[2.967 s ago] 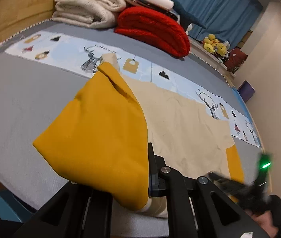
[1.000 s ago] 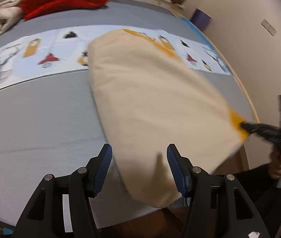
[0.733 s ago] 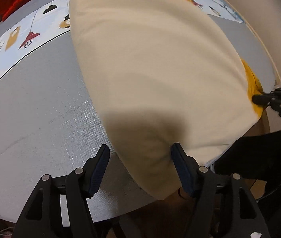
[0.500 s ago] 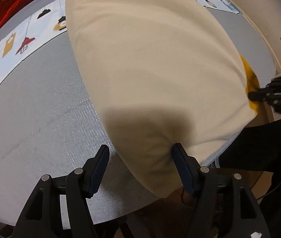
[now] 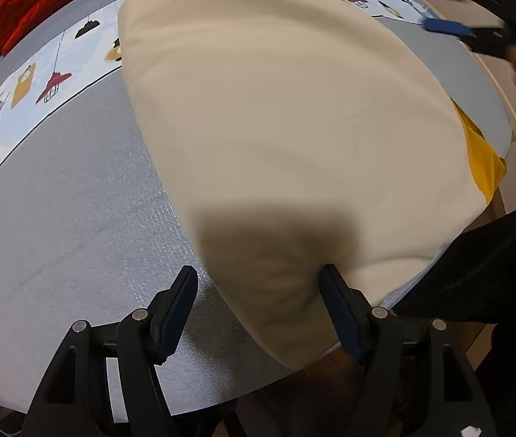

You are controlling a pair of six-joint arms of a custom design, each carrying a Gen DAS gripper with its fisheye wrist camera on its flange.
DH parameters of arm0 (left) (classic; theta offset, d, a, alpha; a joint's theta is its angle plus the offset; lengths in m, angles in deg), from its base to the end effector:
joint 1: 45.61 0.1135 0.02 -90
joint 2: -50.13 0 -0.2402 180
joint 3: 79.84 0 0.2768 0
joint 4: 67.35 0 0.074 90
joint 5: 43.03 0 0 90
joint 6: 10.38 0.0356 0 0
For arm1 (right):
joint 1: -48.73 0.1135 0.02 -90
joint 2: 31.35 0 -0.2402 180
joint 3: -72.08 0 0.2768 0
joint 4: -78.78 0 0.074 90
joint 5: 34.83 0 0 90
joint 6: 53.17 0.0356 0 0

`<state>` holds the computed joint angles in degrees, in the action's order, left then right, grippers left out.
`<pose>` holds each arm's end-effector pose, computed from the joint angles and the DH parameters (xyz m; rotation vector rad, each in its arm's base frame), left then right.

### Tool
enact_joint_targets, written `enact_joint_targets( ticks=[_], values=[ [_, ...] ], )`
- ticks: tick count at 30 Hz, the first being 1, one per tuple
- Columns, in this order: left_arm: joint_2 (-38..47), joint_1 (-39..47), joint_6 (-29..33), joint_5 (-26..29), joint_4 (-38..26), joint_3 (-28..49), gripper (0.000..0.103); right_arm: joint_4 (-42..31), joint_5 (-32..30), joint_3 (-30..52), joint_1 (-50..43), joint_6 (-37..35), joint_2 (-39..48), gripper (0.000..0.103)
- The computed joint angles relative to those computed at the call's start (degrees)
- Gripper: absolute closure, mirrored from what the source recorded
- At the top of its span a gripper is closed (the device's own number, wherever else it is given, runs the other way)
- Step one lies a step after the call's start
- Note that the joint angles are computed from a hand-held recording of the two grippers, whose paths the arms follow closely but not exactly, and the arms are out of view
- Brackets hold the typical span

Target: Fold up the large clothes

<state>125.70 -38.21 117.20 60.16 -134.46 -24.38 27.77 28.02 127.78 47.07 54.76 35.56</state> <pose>0.2245 0.0210 0.1424 0.7878 2.8894 -0.2921 0.2469 0.0091 0.1871 0.2937 2.6279 0.7233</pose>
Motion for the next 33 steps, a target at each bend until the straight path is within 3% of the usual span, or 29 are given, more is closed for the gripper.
enact_joint_targets(
  ticks=[6,10,11,12,13,15,18,20,23,26,28,29,31,33],
  values=[
    [2.31,1.97,0.46,1.49,-0.02,0.91,0.031,9.64,3.12,9.91,2.86,5.93,22.75,0.041],
    [4.32,2.94,1.32,2.29,-0.50,2.07,0.030,11.55,1.48,13.88,2.56,7.33,31.18,0.045],
    [4.79,3.16,1.61,2.42,-0.69,2.43,0.030,12.53,0.21,14.13,2.52,7.57,32.10,0.051],
    [5.11,3.33,1.83,2.47,-0.69,2.63,0.029,13.09,-0.78,13.97,2.26,7.63,32.12,0.079],
    [5.25,3.45,1.90,2.49,-0.68,2.71,0.029,14.30,-1.52,13.28,1.89,8.30,31.46,0.099],
    [5.76,4.17,2.50,2.67,-0.81,3.07,0.029,18.61,-3.14,9.49,0.35,10.19,26.24,0.101],
    [5.88,4.14,3.06,4.31,-2.32,3.38,0.028,20.52,0.16,5.24,-2.11,11.21,17.69,0.102],
    [5.03,2.90,3.11,3.66,-1.86,2.13,0.028,14.36,10.04,7.95,-1.05,9.41,21.71,0.102],
    [4.27,1.73,2.84,2.19,-0.79,0.58,0.028,9.29,13.65,12.04,-0.55,8.31,31.02,0.101],
    [4.90,2.98,2.68,3.00,-2.06,1.55,0.028,8.53,15.48,11.92,0.23,8.21,29.16,0.099],
    [5.19,3.79,3.53,3.50,-3.13,2.12,0.029,7.62,19.00,11.31,1.56,6.53,24.61,0.090],
    [4.83,4.30,4.17,3.95,-3.81,1.99,0.029,7.54,19.63,10.48,2.06,5.27,21.96,0.088],
    [4.56,5.30,5.34,4.74,-5.27,2.50,0.029,7.95,15.25,7.59,1.70,1.80,15.47,0.076],
    [4.33,6.46,6.59,5.79,-6.85,3.67,0.034,6.22,10.07,5.45,2.45,-2.92,10.56,0.072]
  ],
)
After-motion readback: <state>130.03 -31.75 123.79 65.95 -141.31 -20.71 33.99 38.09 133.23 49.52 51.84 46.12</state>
